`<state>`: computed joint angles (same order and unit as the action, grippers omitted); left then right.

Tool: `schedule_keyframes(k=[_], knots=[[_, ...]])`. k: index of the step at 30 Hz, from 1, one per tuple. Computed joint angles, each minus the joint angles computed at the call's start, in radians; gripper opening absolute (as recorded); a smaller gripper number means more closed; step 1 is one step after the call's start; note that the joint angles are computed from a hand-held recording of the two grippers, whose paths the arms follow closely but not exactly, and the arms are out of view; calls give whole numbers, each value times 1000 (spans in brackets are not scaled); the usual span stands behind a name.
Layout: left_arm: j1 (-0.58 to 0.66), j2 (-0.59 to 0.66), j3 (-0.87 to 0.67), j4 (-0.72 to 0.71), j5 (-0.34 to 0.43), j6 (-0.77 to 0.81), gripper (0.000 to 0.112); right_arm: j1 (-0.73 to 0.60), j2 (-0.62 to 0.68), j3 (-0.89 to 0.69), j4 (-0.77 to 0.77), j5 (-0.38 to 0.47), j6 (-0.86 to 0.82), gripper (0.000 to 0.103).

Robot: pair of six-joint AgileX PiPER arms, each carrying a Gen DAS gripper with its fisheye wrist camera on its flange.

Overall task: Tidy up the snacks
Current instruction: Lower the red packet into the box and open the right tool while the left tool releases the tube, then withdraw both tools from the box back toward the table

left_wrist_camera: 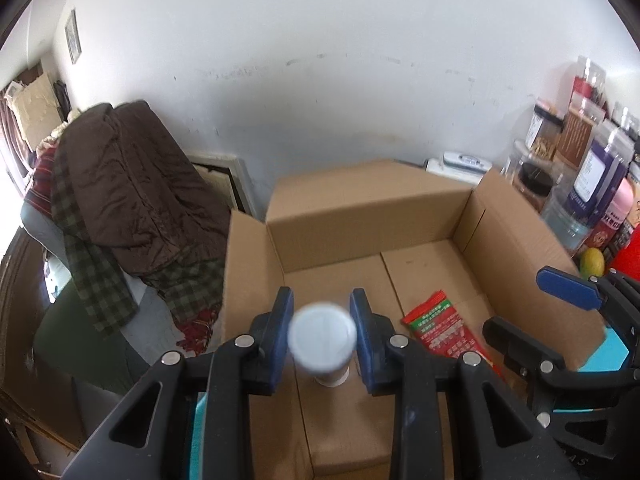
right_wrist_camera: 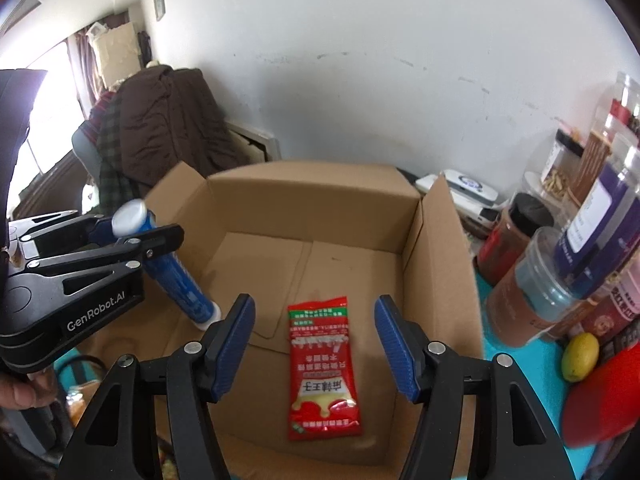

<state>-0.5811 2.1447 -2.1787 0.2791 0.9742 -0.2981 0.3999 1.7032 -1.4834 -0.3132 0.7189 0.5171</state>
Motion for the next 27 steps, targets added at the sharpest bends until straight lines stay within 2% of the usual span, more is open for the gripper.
schedule_keyframes(k=[14, 27], knots=[[-33, -249, 193, 65, -79, -77, 29, 144, -139, -51, -202, 135, 158, 68], [-94, -519, 425, 170, -120, -180, 29, 383, -265, -56, -430, 289, 326, 72]])
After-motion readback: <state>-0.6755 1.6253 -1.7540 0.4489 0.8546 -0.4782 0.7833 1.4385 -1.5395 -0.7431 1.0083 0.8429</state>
